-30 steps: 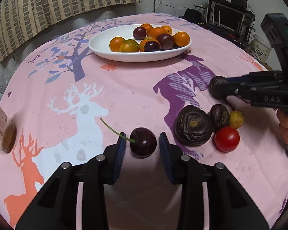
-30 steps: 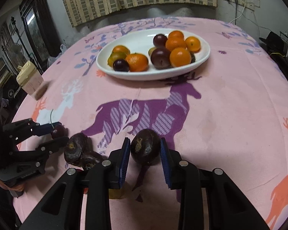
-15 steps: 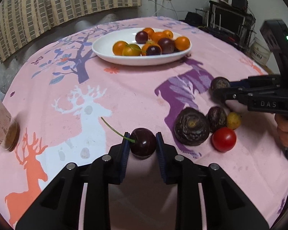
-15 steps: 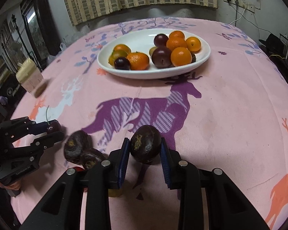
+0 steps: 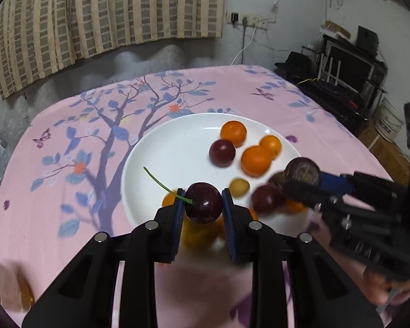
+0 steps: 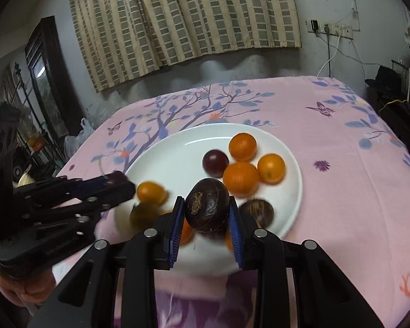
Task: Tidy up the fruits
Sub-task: 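Carry the mangosteen and cherry to the white plate and release them, then grasp a yellow tomato with the right tool while the left tool grasps a red tomato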
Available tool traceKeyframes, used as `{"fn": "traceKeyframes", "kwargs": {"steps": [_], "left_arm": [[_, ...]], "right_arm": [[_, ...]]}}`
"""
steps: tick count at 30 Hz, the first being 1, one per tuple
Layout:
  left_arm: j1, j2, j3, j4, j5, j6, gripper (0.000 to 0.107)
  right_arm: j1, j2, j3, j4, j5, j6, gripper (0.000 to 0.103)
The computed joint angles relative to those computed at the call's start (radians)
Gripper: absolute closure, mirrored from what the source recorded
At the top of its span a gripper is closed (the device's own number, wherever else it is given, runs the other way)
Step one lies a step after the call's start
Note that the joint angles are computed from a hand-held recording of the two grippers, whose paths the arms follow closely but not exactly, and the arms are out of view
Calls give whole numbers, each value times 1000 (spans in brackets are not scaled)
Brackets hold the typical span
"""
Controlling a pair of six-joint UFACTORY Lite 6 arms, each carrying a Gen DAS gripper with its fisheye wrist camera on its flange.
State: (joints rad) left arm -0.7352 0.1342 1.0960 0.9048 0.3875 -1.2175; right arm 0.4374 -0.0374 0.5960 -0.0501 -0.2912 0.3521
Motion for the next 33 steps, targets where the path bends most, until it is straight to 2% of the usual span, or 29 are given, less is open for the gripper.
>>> {"fn": "traceKeyframes", "kwargs": {"steps": [2,3,4,5,6,7,9,12,17,20,23,25,26,27,29,30,33], "left_arm": [[14,109,122,-28,44,52,80],[3,148,168,10,99,15,66],[-9,159,181,60,150,-46,41],[-23,144,165,118,194,-122,30],[-35,104,120,188,210,-206,15],[-45,35,48,253,205,-286,12],[-67,-65,-46,262,226,-320,11],[-131,-239,-183,163,279,-254,10],[-360,-535,-467,175,457,-440,9],[-465,-658,-620,161,507,-580,9],[-450,-761,-722,70,431,-557,9],[-453,-804,-763,30,430,-577,9],[-466,-827,-779,21,439,-587,9],[-478,-857,-795,10,448,-587,9],[-513,-884,-810,6,475,-611,9],[-534,-890,-813,3,493,-623,9],[-586,-895,-812,-4,534,-634,9]], "right_arm": [[-16,52,32,-34,-37,34,70],[-15,41,21,-5,-44,6,60],[-22,19,4,-17,-43,19,55],[-31,-22,-21,-71,-39,72,51],[-38,-56,-38,-98,-37,99,41],[-37,-107,-70,-84,-35,88,37],[-2,-183,-119,25,-5,-5,36],[108,-288,-184,338,66,-267,33],[333,-483,-346,861,132,-754,32],[509,-493,-418,1175,76,-984,32],[768,-529,-491,1489,-91,-1147,32],[914,-558,-504,1698,-179,-1271,32],[965,-597,-512,1803,-202,-1348,33],[996,-671,-541,1882,-203,-1408,40],[1022,-752,-574,1972,-212,-1477,48],[1037,-767,-579,2014,-233,-1508,55],[977,-778,-590,2045,-182,-1575,60]]}}
